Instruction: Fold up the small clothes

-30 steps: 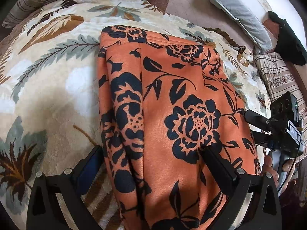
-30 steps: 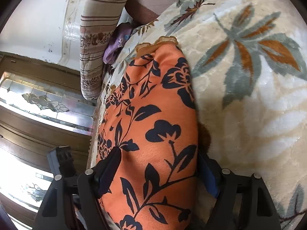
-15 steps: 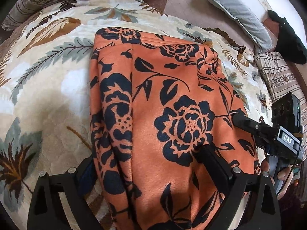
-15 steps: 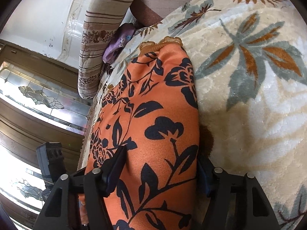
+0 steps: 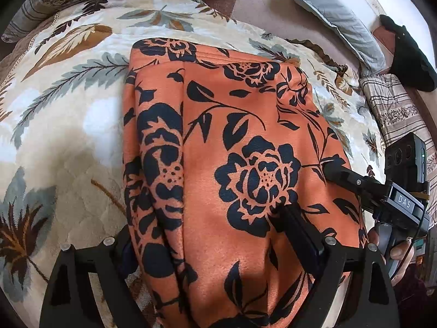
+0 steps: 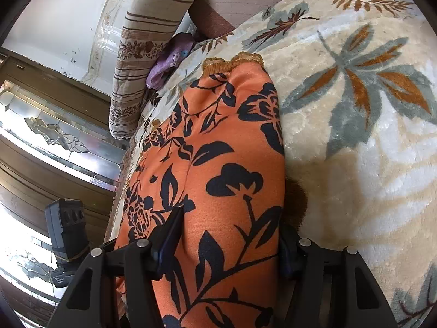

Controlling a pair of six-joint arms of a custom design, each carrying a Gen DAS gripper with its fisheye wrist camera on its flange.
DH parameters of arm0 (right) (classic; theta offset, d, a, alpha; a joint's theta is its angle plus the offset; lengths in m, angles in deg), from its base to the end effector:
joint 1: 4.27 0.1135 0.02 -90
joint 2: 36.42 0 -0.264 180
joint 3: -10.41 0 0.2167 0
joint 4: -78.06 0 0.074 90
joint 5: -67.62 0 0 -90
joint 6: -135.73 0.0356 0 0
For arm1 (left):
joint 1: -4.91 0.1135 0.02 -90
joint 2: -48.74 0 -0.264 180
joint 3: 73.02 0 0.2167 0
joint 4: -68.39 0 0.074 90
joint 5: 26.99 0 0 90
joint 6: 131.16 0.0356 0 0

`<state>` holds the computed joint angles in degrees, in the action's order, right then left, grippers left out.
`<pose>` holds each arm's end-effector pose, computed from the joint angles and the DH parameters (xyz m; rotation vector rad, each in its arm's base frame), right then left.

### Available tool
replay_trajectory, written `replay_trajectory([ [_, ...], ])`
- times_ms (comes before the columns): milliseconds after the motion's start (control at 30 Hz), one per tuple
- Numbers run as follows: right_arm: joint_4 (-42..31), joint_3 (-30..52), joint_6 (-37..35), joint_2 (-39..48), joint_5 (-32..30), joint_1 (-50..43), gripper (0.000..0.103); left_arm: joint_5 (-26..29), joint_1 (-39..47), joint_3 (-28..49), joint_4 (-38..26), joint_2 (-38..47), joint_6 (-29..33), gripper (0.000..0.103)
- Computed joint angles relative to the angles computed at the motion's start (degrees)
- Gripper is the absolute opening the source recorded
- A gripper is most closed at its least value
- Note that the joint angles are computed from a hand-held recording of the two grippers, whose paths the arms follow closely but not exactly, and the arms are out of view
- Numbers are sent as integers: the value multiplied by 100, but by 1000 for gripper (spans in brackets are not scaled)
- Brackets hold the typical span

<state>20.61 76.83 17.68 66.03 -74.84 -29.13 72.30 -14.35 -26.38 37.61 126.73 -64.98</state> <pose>0.2354 -0.0780 0.1483 -0.0327 2.5442 1.1567 0.1880 -0.0718 0.1625 -0.0533 2.7124 -0.4521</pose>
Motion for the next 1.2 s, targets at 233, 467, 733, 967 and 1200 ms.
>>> replay_trajectory([
  [233,30,-27,2,-21,6,2,63,14,2,-36,94,42,68,92],
  [467,362,-267,171,-475,111,126,54,-189,-210,-141,246,-233,-28,62],
  [733,345,-380,14,-1146,20,100,45,-530,-421,-141,144,-674,-121,38],
  [967,-355,-145,-595,-1545,-244,-294,44,-959,-1027,135,-452,-1267,-548,37],
  [1200,-1966,495,-2094,-1533,-598,-1201,44,-1709,-2107,581,-983,-1551,-1237,37],
])
